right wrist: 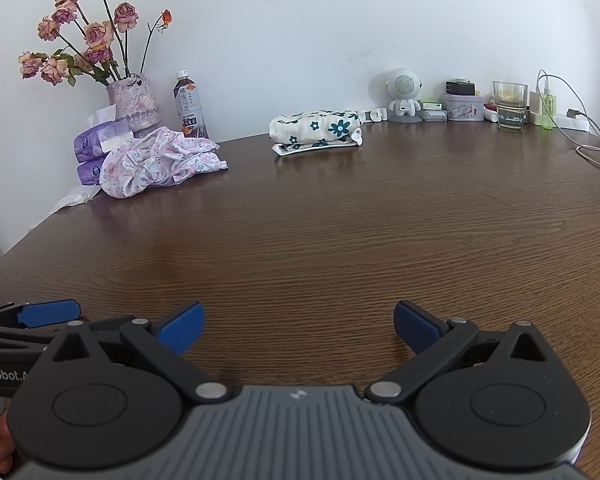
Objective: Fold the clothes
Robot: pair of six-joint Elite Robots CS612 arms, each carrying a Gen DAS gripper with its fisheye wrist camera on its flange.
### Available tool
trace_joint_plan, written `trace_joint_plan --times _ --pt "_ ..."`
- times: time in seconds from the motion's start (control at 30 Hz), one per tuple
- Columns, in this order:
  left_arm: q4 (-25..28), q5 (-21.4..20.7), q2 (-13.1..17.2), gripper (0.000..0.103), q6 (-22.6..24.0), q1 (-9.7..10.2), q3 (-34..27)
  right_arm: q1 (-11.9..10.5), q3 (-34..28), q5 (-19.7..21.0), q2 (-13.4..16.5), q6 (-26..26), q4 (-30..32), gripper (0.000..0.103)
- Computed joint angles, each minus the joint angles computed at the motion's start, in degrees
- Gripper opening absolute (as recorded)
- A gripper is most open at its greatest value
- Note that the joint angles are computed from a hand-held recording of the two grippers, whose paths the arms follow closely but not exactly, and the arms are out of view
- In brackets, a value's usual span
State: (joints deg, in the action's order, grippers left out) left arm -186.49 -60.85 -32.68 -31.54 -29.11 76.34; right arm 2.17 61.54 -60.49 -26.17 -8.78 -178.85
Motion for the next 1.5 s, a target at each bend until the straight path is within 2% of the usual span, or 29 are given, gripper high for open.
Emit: trace_joint_plan --times 1.5 --pt "-0.34 -1.00 -0.09 0.103 0.61 0.04 0.05 -0.06 -0.28 0.11 0.20 -0.26 0.86 0.103"
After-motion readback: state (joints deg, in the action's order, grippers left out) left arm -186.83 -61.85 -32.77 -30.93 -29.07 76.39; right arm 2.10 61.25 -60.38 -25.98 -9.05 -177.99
